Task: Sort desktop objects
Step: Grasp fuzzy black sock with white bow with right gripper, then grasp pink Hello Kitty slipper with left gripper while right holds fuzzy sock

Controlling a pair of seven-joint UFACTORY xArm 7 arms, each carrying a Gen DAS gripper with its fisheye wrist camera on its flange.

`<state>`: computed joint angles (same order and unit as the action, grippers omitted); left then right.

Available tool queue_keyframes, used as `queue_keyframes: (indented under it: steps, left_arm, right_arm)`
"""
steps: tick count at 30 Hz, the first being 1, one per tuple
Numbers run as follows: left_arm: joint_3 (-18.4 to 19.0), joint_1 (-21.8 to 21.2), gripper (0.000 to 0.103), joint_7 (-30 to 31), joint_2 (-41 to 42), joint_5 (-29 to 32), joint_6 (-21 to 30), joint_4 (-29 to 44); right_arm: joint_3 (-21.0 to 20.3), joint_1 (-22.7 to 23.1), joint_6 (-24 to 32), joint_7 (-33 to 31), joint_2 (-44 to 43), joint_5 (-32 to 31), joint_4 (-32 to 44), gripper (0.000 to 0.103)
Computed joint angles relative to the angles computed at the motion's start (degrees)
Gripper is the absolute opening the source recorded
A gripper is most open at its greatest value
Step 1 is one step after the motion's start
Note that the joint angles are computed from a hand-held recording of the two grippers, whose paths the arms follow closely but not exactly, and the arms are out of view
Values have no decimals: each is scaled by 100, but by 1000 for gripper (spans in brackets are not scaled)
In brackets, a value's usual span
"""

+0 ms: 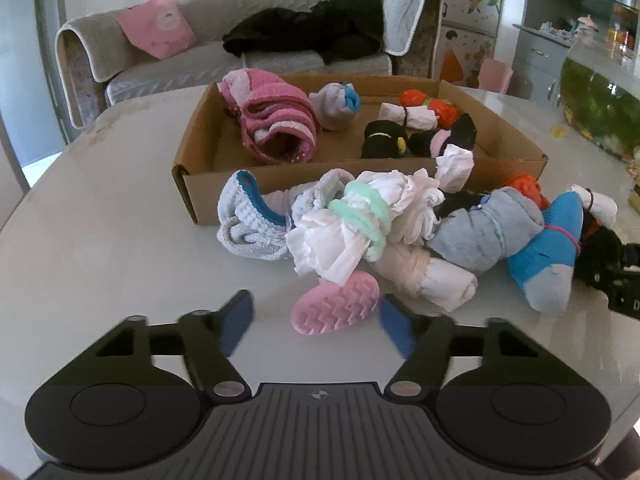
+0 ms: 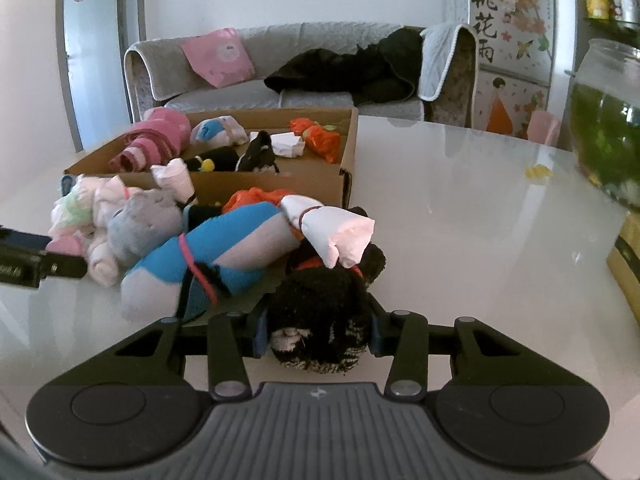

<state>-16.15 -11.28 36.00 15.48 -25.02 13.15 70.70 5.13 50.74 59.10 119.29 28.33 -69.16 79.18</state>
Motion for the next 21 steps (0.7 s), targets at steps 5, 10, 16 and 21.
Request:
queue_keyframes:
  steps: [5, 10, 16, 21]
  left_arm:
    - [-210, 218, 54, 608, -181, -552, 91, -170]
    - [-129, 175, 54, 952, -334, -920, 162, -309]
    - [5, 73, 54, 1277, -478, -1232, 134, -478]
    - [95, 51, 53, 1280, -557, -1385, 307, -431]
  right_arm:
    - [34, 129, 136, 252, -31, -37, -52, 41]
    - [78, 182, 222, 501, -70, -80, -104, 41]
    - [97, 171, 262, 770, -124, -167, -199, 41]
    - [142, 168, 329, 759, -206, -290, -233, 41]
